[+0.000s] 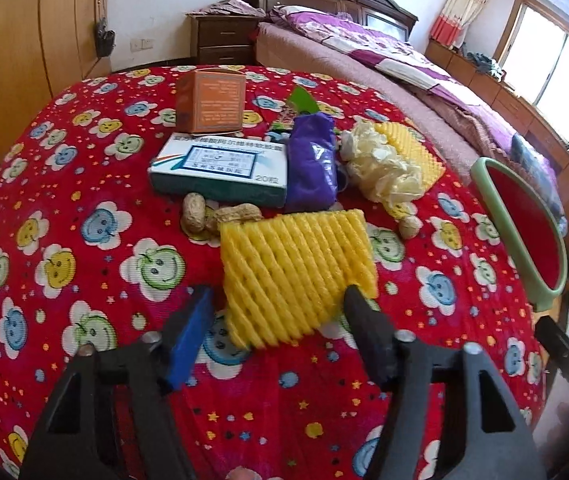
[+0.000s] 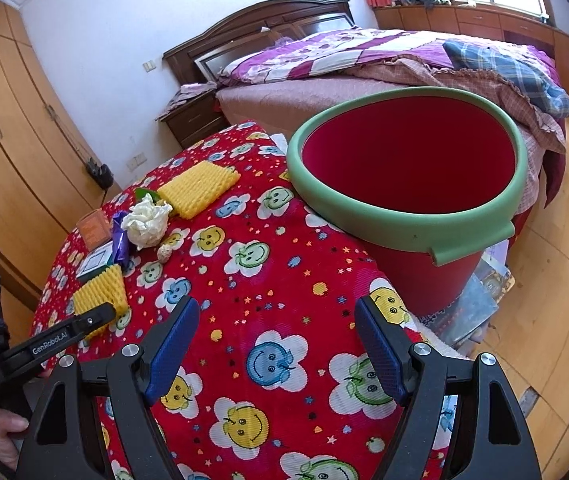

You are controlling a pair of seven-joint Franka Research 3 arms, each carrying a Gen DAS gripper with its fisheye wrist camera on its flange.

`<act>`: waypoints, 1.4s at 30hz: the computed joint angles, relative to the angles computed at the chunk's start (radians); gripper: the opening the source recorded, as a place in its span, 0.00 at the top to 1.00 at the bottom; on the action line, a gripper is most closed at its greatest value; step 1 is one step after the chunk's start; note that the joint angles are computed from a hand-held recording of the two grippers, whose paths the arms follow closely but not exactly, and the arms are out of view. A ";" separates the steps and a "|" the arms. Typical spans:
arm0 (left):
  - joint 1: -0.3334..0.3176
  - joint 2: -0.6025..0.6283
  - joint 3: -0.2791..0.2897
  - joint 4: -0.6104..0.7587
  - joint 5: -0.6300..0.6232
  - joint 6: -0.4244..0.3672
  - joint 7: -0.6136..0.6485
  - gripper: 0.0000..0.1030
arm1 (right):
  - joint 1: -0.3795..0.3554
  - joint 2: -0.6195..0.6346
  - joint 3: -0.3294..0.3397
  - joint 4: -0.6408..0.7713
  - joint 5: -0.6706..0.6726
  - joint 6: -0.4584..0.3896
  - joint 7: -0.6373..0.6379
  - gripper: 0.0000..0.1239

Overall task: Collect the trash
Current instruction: 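Grasp the yellow foam net with the left tool while the right tool grasps the white crumpled tissue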

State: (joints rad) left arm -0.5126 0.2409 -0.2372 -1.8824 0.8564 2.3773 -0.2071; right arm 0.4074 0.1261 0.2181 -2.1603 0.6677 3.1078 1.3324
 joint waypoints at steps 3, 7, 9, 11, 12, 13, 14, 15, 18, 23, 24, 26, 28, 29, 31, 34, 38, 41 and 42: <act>0.001 -0.004 0.001 -0.011 0.016 0.039 -0.007 0.56 | 0.002 -0.001 0.001 0.000 -0.001 -0.001 -0.003 0.35; 0.005 -0.010 0.004 -0.028 0.048 0.119 -0.009 0.88 | 0.013 -0.003 -0.007 -0.001 -0.027 -0.002 0.013 0.35; -0.001 -0.017 0.008 -0.031 0.081 0.132 -0.028 0.89 | 0.019 -0.004 -0.010 0.001 -0.046 -0.003 0.023 0.35; -0.005 -0.030 0.009 -0.036 0.109 0.130 -0.040 0.89 | 0.025 -0.003 -0.014 0.006 -0.067 -0.006 0.033 0.35; -0.004 -0.038 0.009 -0.039 0.121 0.130 -0.044 0.89 | 0.029 -0.002 -0.017 0.010 -0.082 -0.009 0.040 0.35; -0.003 -0.050 0.008 -0.045 0.132 0.128 -0.049 0.90 | 0.029 -0.001 -0.017 0.015 -0.089 -0.012 0.042 0.35; 0.001 -0.062 0.007 -0.051 0.142 0.124 -0.049 0.90 | 0.033 0.002 -0.020 0.023 -0.103 -0.017 0.050 0.35; 0.005 -0.072 0.004 -0.054 0.149 0.117 -0.046 0.90 | 0.035 0.006 -0.020 0.031 -0.113 -0.021 0.053 0.35; 0.024 -0.105 0.000 -0.065 0.173 0.089 -0.034 0.90 | 0.048 0.021 -0.030 0.063 -0.161 -0.031 0.082 0.35; 0.071 -0.166 -0.008 -0.098 0.189 0.040 -0.010 0.90 | 0.081 0.067 -0.057 0.143 -0.263 -0.074 0.167 0.35; 0.081 -0.174 -0.010 -0.103 0.194 0.036 -0.008 0.90 | 0.091 0.079 -0.064 0.162 -0.287 -0.085 0.189 0.35; 0.104 -0.194 -0.010 -0.121 0.200 0.035 0.004 0.90 | 0.112 0.104 -0.081 0.201 -0.338 -0.105 0.238 0.35; 0.126 -0.207 -0.011 -0.137 0.204 0.039 0.015 0.90 | 0.132 0.132 -0.095 0.243 -0.385 -0.126 0.283 0.35; 0.137 -0.213 -0.010 -0.148 0.209 0.045 0.017 0.90 | 0.146 0.147 -0.106 0.265 -0.412 -0.134 0.311 0.35; 0.155 -0.217 -0.011 -0.163 0.219 0.056 0.017 0.90 | 0.195 0.182 -0.152 0.313 -0.494 -0.152 0.395 0.35; 0.172 -0.210 -0.012 -0.177 0.240 0.061 0.005 0.90 | 0.227 0.234 -0.178 0.386 -0.567 -0.181 0.475 0.35; 0.191 -0.208 -0.004 -0.207 0.271 0.108 -0.046 0.90 | 0.274 0.319 -0.218 0.502 -0.645 -0.208 0.580 0.35; 0.205 -0.208 0.002 -0.227 0.303 0.152 -0.088 0.90 | 0.282 0.374 -0.222 0.583 -0.667 -0.244 0.621 0.35; 0.208 -0.207 0.003 -0.231 0.315 0.161 -0.101 0.90 | 0.284 0.390 -0.223 0.605 -0.674 -0.256 0.630 0.35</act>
State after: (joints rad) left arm -0.3048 0.0336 -0.2339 -2.1134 1.1719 2.5387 -0.3085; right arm 0.6910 0.5161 -0.0045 -1.5550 -0.0061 2.8516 1.9624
